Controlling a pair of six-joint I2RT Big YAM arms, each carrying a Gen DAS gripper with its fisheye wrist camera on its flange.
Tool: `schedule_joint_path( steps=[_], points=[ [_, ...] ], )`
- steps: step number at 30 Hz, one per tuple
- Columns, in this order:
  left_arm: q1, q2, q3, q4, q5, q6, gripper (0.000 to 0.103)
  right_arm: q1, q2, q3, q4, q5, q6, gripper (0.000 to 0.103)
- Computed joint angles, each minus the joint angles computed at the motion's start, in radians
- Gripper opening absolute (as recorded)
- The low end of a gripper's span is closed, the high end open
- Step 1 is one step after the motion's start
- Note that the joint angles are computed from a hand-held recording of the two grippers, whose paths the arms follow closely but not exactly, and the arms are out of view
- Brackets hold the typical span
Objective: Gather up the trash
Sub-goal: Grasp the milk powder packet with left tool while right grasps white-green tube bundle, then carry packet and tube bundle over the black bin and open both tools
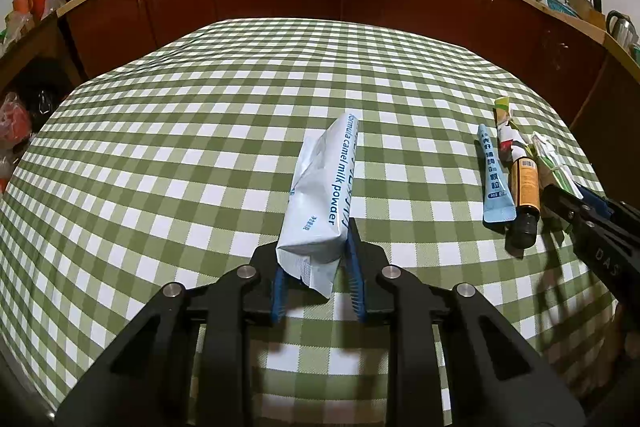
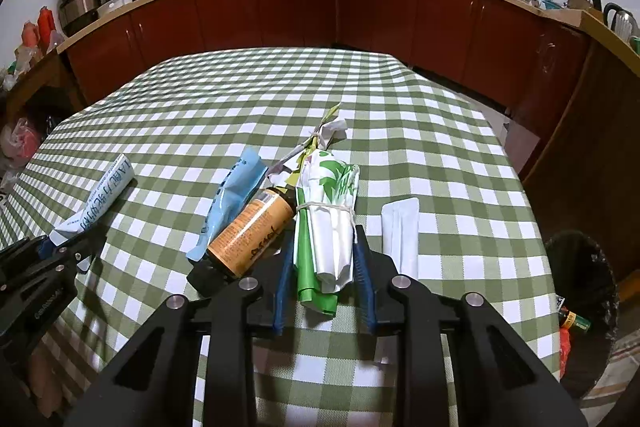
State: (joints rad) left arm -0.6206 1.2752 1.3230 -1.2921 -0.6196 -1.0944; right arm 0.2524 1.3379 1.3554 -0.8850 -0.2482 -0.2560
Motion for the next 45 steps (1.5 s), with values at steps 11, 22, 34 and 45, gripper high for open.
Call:
schedule_joint_path(
  steps=[11,22,34,45],
  points=[
    [-0.030,-0.016,0.010,-0.031,-0.034,-0.039,0.024,-0.018,-0.059,-0.035,0.035,-0.026,0.012,0.028],
    [-0.088,0.000,0.057,-0.072,-0.073,-0.074,0.024,-0.061,-0.104,-0.057,0.044,-0.054,0.015,0.028],
    [-0.173,0.067,0.169,-0.081,-0.128,-0.059,0.024,-0.179,-0.147,-0.077,0.064,-0.110,0.002,0.028],
    [-0.223,0.190,0.317,-0.018,-0.138,0.048,0.024,-0.312,-0.150,-0.068,0.088,-0.139,-0.006,0.028]
  ],
)
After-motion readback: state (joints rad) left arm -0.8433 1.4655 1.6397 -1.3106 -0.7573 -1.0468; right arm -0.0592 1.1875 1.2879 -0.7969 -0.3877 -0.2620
